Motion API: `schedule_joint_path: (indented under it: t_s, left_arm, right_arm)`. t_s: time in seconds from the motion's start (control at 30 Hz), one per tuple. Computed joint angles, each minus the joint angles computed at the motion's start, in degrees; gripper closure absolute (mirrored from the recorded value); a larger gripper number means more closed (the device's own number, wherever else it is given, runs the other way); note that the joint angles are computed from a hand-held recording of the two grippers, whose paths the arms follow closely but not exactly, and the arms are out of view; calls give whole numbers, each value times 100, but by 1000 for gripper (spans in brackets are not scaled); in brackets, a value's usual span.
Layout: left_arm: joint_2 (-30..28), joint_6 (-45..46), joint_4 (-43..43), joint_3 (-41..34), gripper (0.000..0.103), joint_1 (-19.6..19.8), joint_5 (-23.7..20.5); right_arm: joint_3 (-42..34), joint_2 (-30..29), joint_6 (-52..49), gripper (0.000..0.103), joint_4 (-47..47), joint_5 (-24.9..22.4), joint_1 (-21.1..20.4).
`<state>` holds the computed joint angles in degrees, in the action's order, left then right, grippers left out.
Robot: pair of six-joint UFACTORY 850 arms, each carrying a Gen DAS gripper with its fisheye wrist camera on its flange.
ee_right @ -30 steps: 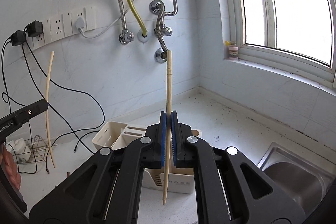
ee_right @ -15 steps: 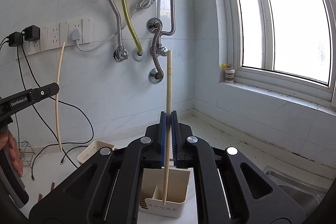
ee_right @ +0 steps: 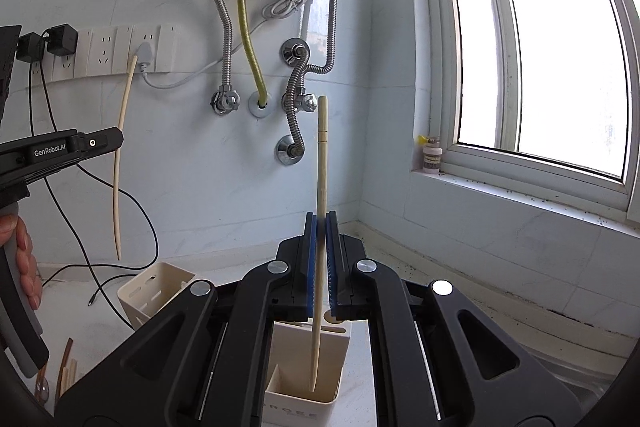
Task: Organize utensils
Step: 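Lift the pale chopstick with the left gripper over the cream utensil holder, then lower the chopstick into the holder and open the left gripper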
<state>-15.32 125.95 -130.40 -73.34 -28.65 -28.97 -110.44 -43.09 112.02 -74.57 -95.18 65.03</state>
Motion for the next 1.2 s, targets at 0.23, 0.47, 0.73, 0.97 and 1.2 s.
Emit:
schedule_joint_path:
  t_s: [0.23,0.47,0.73,0.97,1.2]
  left_arm:
    - [-84,454,-422,32,99,-106,76]
    - [-59,1414,-1279,267,99,-141,-199]
    - [-153,1675,-1667,406,99,-129,-515]
    - [-121,1991,-1974,564,99,-181,-702]
    - [-138,2300,-2392,616,99,-243,-587]
  right_arm:
    - [261,122,414,99,-60,-128,-24]
    - [343,96,439,99,-114,-78,-28]
    - [215,-94,258,99,-98,-77,-51]
    - [316,-69,276,99,-121,-83,-80]
    - [425,-26,332,98,-124,73,-77]
